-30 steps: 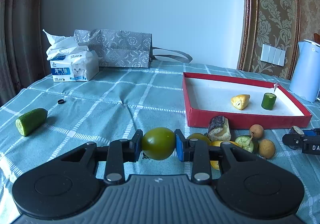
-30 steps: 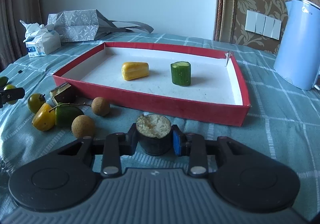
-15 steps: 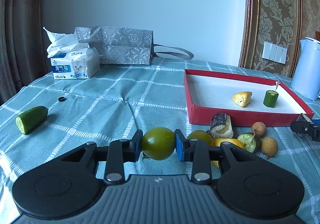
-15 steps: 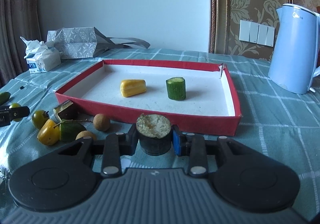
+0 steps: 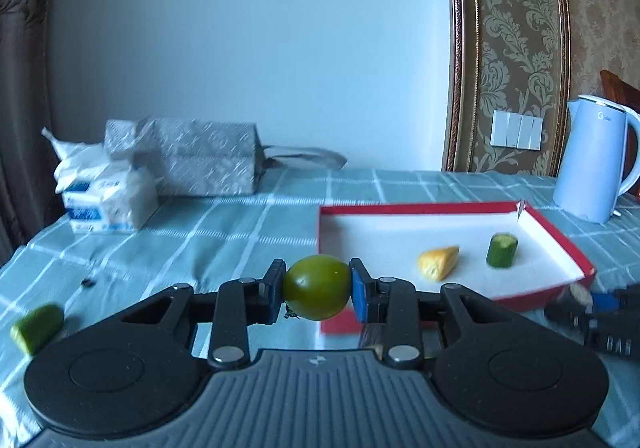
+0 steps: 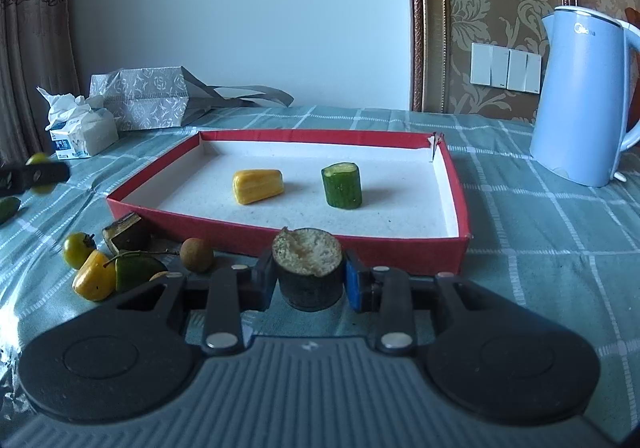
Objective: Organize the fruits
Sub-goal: 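Lower the green tomato into the tray and open the left tool, then carry the stem piece into the tray beside the cucumber and open the right tool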
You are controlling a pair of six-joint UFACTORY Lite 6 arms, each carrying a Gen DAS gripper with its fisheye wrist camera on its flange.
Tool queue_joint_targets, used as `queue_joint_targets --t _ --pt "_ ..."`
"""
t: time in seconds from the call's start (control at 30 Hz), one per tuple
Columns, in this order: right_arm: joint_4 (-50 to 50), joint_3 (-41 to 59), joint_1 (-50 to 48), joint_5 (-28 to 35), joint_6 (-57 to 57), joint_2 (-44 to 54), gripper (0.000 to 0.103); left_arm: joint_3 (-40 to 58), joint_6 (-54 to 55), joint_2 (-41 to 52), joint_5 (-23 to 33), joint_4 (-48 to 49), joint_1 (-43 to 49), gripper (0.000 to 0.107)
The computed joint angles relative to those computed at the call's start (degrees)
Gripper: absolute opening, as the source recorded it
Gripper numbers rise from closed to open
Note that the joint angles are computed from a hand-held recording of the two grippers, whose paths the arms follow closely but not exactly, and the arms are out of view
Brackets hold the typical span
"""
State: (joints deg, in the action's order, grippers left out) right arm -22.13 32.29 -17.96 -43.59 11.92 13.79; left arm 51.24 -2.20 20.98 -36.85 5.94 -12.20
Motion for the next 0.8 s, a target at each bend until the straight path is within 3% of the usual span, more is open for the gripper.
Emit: queue_joint_targets --t 0.37,0.43,0.47,0.5,0.57,0.8 --pt "-2.47 0.71 -1.91 -0.97 2.57 0.45 0.033 30.16 15.09 21.08 12.96 -11.2 -8.61 0.035" --pt "-3.1 0.92 -2.23 -1.03 3.09 0.52 0.033 32.3 14.49 23.38 13.95 -9.86 -8.97 0.05" --pt "-3.33 1.07 -2.37 -1.09 3.27 0.63 0.033 32.83 14.05 24.07 14.23 -9.46 -9.08 0.072" --pt "-3.5 1.1 -2.5 -1.16 3.46 0.66 0.033 32.68 15.06 24.43 13.5 -10.8 -9.31 0.085" --pt "-3.72 1.17 -2.68 -1.25 3.78 0.74 0.033 30.84 16.73 24.27 9.69 -13.6 -9.65 0.087" --pt "-3.55 0.69 -2.78 -1.84 4.03 0.53 0.033 22.4 17.44 17.41 6.57 -17.08 -8.67 0.087"
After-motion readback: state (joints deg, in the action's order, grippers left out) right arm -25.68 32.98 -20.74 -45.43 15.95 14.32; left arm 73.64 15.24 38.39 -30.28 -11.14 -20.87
